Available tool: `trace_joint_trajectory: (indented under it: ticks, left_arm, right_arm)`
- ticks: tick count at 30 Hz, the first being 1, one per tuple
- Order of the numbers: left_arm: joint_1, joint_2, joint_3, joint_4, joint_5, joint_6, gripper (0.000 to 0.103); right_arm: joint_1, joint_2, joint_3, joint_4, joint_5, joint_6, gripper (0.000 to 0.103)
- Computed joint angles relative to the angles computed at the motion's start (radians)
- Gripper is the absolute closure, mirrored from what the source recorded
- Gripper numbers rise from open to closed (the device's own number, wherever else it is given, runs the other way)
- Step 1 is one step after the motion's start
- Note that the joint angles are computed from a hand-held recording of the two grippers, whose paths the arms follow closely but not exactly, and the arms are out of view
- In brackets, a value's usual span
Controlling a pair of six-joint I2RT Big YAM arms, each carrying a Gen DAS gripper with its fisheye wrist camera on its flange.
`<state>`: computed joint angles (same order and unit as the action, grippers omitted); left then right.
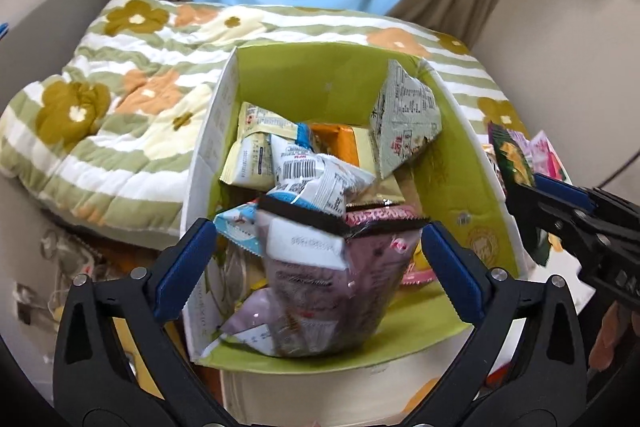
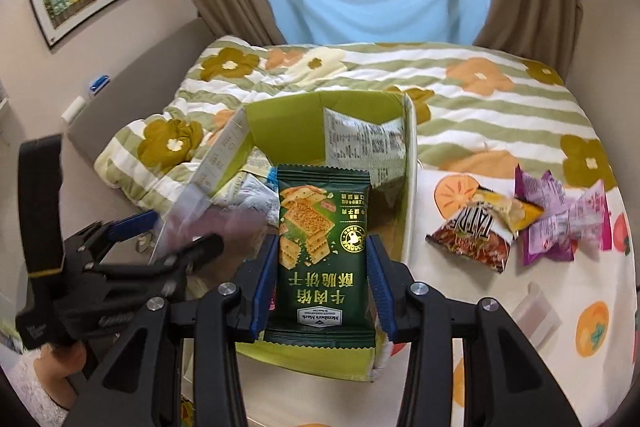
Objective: Organize snacks
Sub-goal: 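Drop the brown bag into the box with the left tool while the right tool drops the green pack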
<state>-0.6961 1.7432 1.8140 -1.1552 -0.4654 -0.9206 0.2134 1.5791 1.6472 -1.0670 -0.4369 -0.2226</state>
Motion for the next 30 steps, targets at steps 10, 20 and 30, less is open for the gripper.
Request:
trace_joint_trajectory:
  ticks: [10, 20, 30]
  left_arm:
    - [-0.003, -0.046, -0.053, -0.015, -0.022, -0.017, 0.001]
    - [-0.003, -0.063, -0.056, -0.062, -0.049, -0.059, 0.001]
    - [-0.026, -0.075, -0.054, -0.091, -0.055, -0.122, 0.001]
  right_arm:
    - [0.027, 0.026, 0.004, -0.02, 0.059, 0.016, 0.063]
    - [0.034, 0.123, 0.107, -0.098, 0.015, 0.029, 0.052]
    - [0.022, 0.072, 0.057, -0.077, -0.015, 0.005, 0.013]
